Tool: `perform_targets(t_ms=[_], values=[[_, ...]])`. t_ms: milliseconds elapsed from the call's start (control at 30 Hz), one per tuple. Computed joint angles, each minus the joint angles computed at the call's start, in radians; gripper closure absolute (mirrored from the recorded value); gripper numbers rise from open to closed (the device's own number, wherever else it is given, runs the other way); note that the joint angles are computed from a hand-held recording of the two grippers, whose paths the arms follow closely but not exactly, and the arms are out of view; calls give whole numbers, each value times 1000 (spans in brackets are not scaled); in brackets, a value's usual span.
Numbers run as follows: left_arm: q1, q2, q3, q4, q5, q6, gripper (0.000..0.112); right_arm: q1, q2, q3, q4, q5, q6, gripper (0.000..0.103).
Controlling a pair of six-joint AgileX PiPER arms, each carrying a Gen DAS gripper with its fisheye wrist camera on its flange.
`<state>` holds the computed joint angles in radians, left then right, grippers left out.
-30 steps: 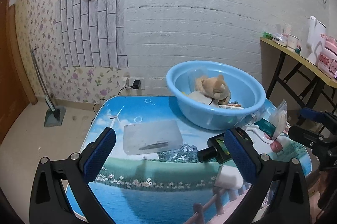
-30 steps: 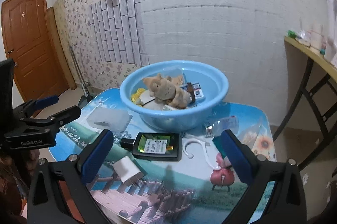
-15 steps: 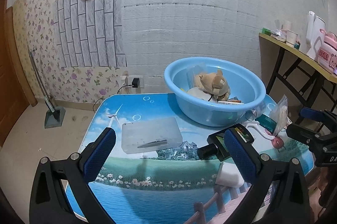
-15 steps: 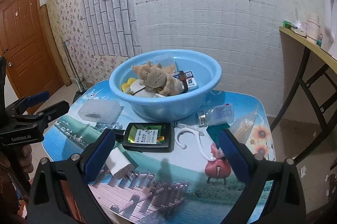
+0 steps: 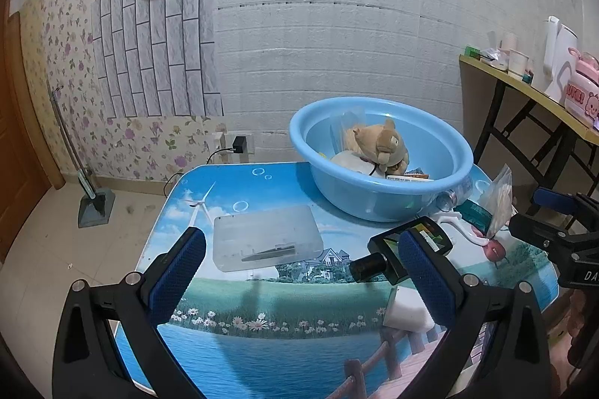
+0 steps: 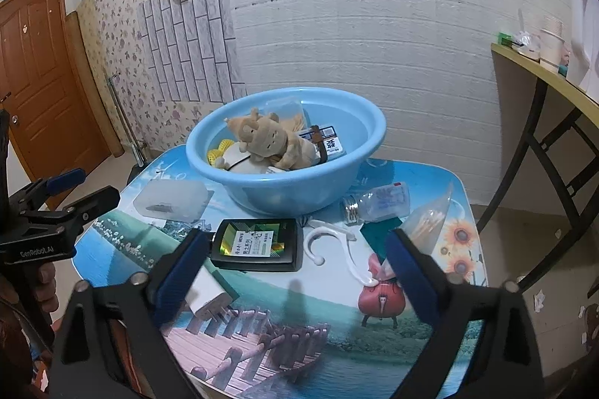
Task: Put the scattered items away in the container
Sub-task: 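Withdraw both grippers from the basin back over the table items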
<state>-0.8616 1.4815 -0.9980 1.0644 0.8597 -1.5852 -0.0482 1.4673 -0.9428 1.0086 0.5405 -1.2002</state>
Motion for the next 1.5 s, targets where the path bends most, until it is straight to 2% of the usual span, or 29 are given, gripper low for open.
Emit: perform_targets(t_ms=[200,700,1167,1500], values=[[1,0,0,-1,-1,1,9,-2,-1,6,38,30,-26,11],[8,-4,41,-1,-21,-22,9,1,12,8,5,15,-4,11],[34,39,66,-47,-109,-14,9,-49,59,13,8,18,4,11],[24,75,33,-69,-114,22,9,-72,83,7,19,38,-16,11]])
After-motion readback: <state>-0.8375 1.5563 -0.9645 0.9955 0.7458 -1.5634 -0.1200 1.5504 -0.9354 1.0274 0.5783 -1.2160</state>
